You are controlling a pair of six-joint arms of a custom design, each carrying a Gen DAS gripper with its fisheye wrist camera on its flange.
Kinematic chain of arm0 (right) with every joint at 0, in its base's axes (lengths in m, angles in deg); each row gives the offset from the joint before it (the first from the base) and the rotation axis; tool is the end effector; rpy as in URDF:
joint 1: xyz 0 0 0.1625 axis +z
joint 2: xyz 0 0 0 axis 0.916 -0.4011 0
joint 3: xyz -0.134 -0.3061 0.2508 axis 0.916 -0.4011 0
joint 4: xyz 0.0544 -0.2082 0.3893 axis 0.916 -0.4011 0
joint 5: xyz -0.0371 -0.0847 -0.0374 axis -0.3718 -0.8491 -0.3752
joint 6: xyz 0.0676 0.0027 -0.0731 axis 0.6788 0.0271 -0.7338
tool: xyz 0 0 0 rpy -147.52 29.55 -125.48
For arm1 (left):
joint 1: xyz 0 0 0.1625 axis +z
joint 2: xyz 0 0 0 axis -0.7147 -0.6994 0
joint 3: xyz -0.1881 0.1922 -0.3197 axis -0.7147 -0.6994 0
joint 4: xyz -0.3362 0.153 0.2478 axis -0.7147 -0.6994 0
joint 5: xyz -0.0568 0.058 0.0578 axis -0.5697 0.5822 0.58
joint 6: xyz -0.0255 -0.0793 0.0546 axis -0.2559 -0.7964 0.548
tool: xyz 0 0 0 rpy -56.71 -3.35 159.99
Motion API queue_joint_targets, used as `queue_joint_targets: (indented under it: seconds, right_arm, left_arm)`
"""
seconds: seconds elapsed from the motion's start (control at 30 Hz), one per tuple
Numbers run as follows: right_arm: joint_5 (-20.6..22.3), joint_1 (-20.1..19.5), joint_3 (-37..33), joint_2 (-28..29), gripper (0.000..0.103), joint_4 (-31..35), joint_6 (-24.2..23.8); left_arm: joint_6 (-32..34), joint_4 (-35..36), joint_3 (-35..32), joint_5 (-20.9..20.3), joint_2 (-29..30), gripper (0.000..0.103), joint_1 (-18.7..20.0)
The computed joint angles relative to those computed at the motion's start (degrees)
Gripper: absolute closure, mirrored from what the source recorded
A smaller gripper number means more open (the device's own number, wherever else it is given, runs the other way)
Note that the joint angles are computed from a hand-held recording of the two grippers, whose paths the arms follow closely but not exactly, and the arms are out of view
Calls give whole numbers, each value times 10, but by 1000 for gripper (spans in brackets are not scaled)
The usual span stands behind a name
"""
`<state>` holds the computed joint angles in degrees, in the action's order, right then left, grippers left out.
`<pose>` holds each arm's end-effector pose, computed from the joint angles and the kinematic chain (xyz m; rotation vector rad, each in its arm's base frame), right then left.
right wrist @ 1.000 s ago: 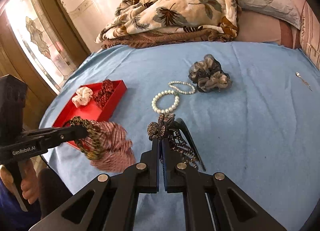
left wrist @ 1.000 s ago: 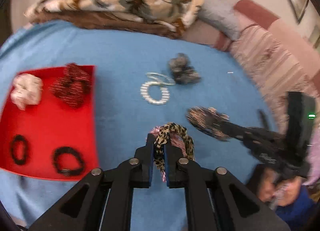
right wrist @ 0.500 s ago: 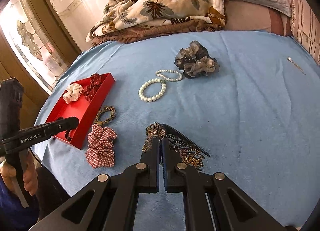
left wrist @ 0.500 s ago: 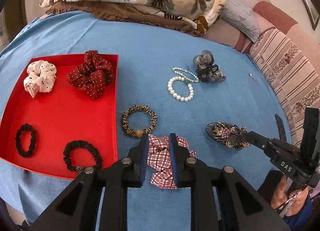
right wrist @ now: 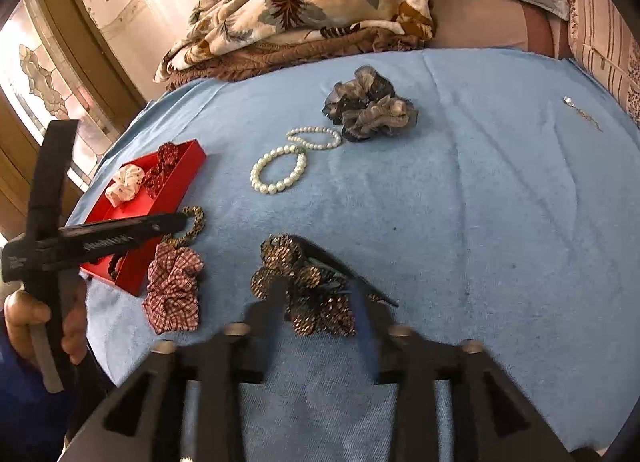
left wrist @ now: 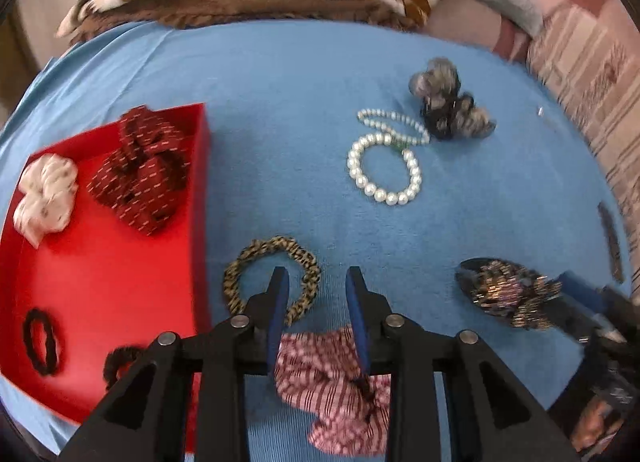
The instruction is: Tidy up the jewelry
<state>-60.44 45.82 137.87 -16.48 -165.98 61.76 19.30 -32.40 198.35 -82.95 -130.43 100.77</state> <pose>0.3221 -0.5393 0.1043 0.7666 -2.6058 0.5732 -0.1301 -0.5524 0.2834 0.0837 2.3514 -0.5844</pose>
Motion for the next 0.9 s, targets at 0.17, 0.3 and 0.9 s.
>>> queue_joint_targets:
  seconds: [0.17,0.3,0.9]
  right_arm:
    - [8,-8,-11,8,50,7,-3]
    - [15,-8,-17,22,50,3,-25]
    - [5,46,-16,12,102,-12,-53]
  left_arm:
    - [7,6,-15,-1,25,75,19]
    - [7,11,-19,7,29,97,17]
    - [-1,-78,78,40,-152,97,-70]
